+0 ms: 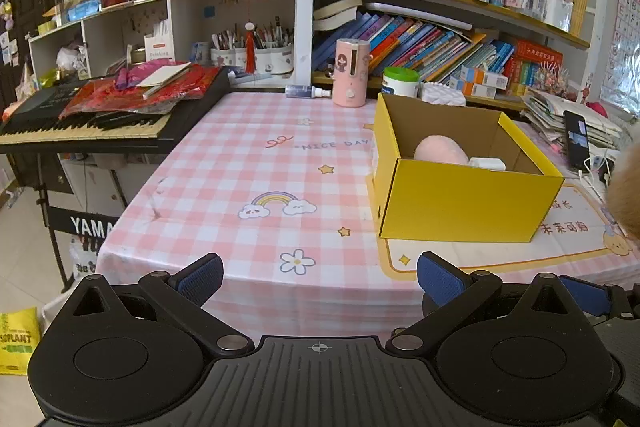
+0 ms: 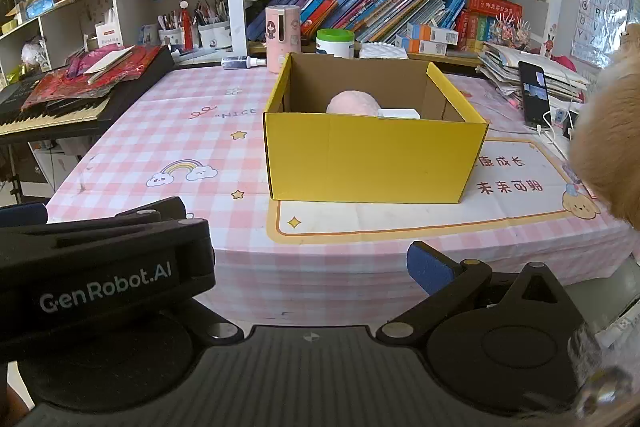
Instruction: Organize objects
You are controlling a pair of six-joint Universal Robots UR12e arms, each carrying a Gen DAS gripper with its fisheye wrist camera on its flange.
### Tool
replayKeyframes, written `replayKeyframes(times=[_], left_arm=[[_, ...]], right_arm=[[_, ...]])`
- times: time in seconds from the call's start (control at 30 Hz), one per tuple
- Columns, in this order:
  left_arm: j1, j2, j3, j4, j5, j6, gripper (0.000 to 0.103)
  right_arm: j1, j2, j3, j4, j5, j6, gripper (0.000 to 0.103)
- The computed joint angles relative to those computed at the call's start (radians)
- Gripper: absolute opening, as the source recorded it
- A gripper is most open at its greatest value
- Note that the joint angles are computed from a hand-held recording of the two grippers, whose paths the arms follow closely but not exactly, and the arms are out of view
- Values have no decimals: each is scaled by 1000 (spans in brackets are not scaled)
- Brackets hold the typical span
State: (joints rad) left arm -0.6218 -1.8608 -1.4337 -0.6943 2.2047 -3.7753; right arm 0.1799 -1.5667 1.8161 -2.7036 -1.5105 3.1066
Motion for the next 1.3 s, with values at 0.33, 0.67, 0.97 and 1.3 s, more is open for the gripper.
replayKeyframes(times=[0.33, 0.67, 0.97, 1.3], left_arm=[[3, 1, -1, -4, -5, -1, 103], [7, 3, -4, 6, -9, 13, 103], [9, 6, -10, 9, -14, 13, 103], [12, 7, -10, 1, -19, 11, 103]], right_arm=[[4, 2, -4, 3, -3, -1, 103], [3, 2, -3, 3, -3, -3, 103], [5, 6, -6, 2, -10, 0, 103], [9, 8, -8, 10, -13, 1, 103]])
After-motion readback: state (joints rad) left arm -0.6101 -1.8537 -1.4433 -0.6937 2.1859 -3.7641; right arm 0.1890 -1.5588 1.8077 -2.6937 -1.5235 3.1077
